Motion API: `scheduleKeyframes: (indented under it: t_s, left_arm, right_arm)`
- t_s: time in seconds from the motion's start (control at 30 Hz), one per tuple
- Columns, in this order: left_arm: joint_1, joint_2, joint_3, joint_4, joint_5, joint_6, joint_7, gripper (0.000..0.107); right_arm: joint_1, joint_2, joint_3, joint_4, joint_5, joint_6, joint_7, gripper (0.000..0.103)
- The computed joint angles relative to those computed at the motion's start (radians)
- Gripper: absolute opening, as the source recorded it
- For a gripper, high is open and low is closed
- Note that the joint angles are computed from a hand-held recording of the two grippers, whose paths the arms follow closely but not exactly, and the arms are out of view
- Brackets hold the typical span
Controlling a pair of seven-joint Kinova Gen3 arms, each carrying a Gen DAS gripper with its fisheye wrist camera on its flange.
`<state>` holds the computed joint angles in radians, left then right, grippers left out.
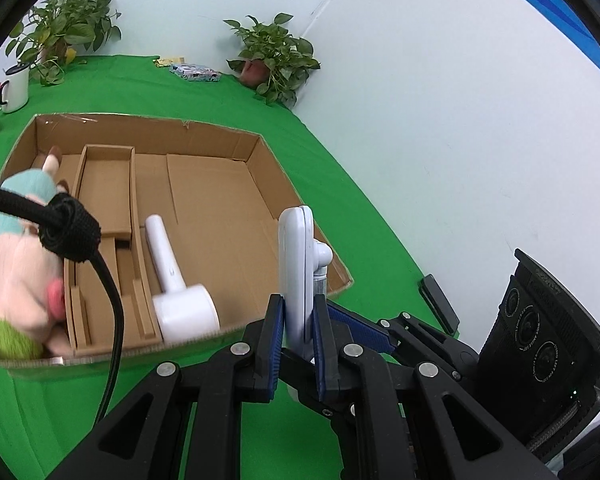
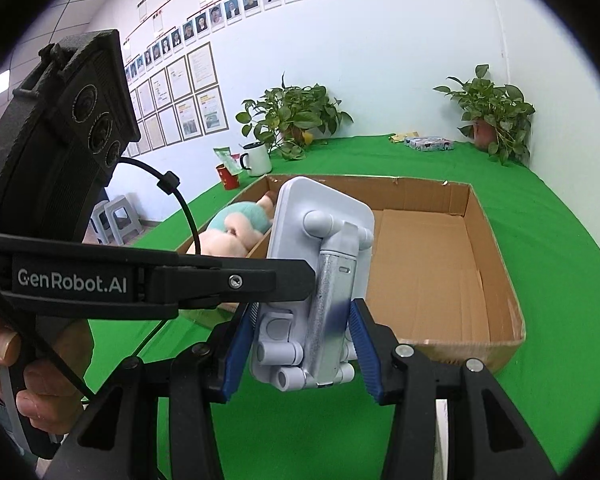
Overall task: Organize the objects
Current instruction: 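Lift the phone stand with the right gripper and carry it over the box, then lower the phone stand into the box beside the fan and release it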
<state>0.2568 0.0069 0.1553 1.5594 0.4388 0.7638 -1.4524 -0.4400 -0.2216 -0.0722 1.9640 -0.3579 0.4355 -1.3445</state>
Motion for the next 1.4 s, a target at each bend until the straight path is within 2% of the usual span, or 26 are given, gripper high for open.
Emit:
scheduleKeyframes:
  t_s: [0.17, 0.33, 0.5, 0.73, 1.07, 1.4]
  left_arm:
    - [-0.021, 0.097, -0.003, -0.128, -0.003, 0.077, -0.002, 0.009]
    - [-0.043, 0.182, 0.004, -0.239, -0.015, 0.137, 0.005, 0.009]
    - [-0.067, 0.238, 0.010, -0.297, -0.009, 0.171, -0.003, 0.009]
    - [-0.095, 0.308, 0.019, -0.311, 0.019, 0.178, -0.009, 0.009]
    - [-0.132, 0.396, 0.039, -0.275, 0.085, 0.161, -0.008, 0.009]
    - [-0.125, 0.459, 0.036, -0.295, 0.056, 0.193, 0.029, 0.010]
  right_arm:
    - [0.003, 0.063, 0.058, -0.065, -0.066, 0.040, 0.079, 0.046]
    - [0.064, 0.127, 0.054, -0.139, -0.118, 0.092, 0.138, 0.046]
    - [0.127, 0.178, 0.024, -0.192, -0.146, 0.138, 0.165, 0.046]
    - [0.185, 0.236, -0.006, -0.229, -0.174, 0.195, 0.183, 0.046]
    - [0.251, 0.347, -0.031, -0.315, -0.158, 0.358, 0.152, 0.046]
    - [0.260, 0.423, -0.048, -0.372, -0.103, 0.444, 0.067, 0.046]
